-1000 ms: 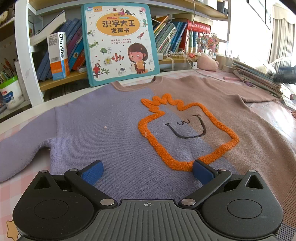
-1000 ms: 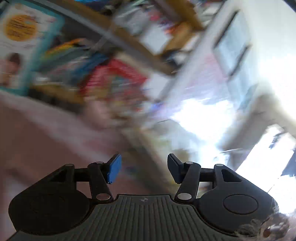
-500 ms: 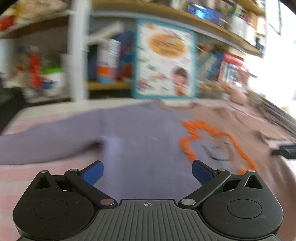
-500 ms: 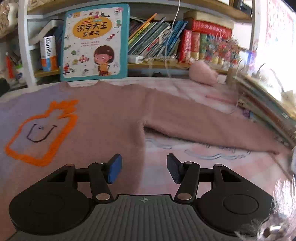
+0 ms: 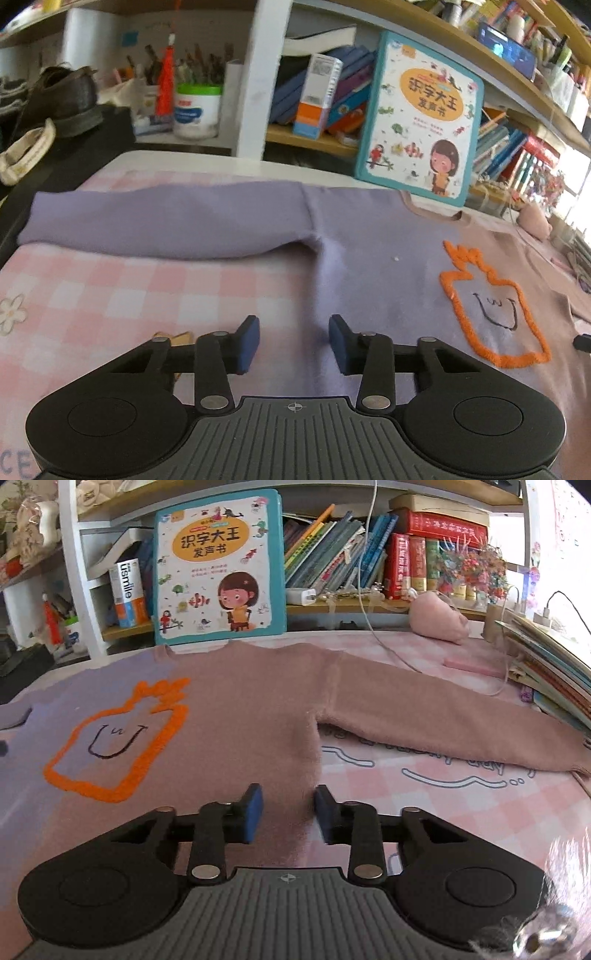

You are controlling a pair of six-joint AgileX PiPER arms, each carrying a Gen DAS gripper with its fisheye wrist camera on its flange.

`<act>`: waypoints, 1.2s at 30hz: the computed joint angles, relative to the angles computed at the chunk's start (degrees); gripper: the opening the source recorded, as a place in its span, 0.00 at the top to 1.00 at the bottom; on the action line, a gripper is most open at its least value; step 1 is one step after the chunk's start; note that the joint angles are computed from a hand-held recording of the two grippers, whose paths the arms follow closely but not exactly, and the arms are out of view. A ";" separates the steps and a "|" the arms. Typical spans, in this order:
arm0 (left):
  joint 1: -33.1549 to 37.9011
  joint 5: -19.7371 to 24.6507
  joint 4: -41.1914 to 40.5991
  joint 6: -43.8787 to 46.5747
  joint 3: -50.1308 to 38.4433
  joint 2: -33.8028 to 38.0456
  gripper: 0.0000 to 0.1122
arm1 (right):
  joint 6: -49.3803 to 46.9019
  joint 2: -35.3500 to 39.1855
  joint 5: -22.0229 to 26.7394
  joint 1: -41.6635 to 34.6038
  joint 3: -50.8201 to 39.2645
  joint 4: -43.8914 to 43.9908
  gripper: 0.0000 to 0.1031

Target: Fold clothes

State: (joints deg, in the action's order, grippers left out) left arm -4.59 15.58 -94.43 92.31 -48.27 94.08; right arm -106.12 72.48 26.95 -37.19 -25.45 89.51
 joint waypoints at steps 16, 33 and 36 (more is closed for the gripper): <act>2.43 4.82 9.70 -7.23 5.15 -5.11 0.96 | -7.05 2.83 0.91 1.23 -1.49 3.68 0.87; 0.60 2.41 8.78 -6.73 5.40 -5.20 0.96 | -10.08 0.69 -1.30 1.13 0.36 6.07 0.88; 0.43 2.34 9.26 -6.94 5.62 -5.52 0.96 | -11.12 0.35 -1.91 1.36 0.64 6.72 0.88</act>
